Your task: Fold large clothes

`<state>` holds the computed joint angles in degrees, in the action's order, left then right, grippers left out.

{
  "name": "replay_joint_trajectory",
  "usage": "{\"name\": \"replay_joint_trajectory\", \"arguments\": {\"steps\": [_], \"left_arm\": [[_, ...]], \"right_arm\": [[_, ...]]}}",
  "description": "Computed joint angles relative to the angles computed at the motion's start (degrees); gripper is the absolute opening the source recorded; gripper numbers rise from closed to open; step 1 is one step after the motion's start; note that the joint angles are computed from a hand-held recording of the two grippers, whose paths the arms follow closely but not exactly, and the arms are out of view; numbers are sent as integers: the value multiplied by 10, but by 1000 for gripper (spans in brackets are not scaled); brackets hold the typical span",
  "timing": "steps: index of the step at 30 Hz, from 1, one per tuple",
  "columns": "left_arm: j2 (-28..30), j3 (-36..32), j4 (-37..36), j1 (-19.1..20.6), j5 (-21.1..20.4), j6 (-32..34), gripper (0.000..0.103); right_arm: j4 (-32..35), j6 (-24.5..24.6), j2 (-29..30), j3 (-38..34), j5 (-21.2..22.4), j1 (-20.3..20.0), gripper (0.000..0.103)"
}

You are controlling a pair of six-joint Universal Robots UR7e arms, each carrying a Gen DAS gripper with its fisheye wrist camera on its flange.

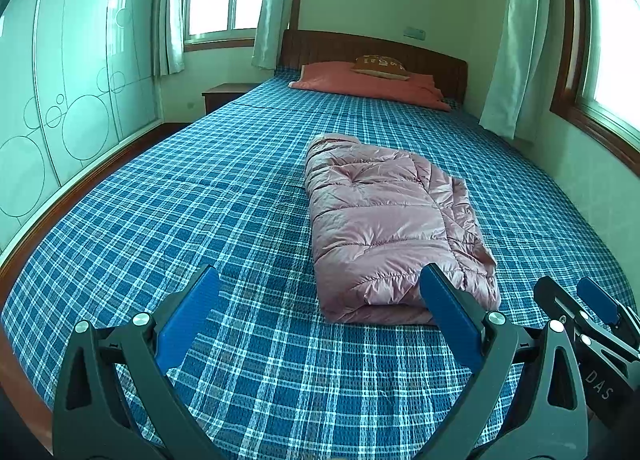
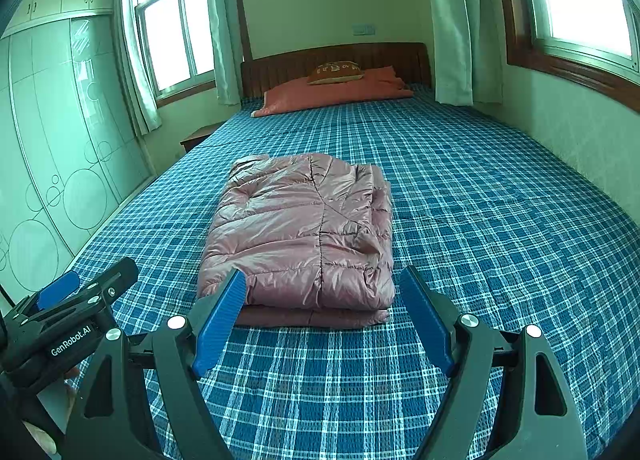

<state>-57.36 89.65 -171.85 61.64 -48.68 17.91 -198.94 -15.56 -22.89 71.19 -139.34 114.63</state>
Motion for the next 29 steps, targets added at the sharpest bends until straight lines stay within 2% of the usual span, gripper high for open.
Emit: {"name": "replay_joint_trajectory", "arguments": {"steps": [8, 17, 21, 23, 29], "left_arm": [[2, -3, -7, 0, -4, 16, 100], [19, -2, -44, -6, 26, 44, 101], [22, -8, -33, -3, 14, 45, 101], [31, -16, -41, -1, 25, 44, 101], [48, -62, 30, 35, 17, 4, 101]], "right_arm": [[3, 2, 0, 2, -2, 0, 78], [8, 4, 5, -4, -2, -1, 78], [12, 5, 5, -5, -1, -1, 78], [14, 6, 6, -7, -2, -3, 78], [0, 1, -1, 4, -11, -20, 78]]}}
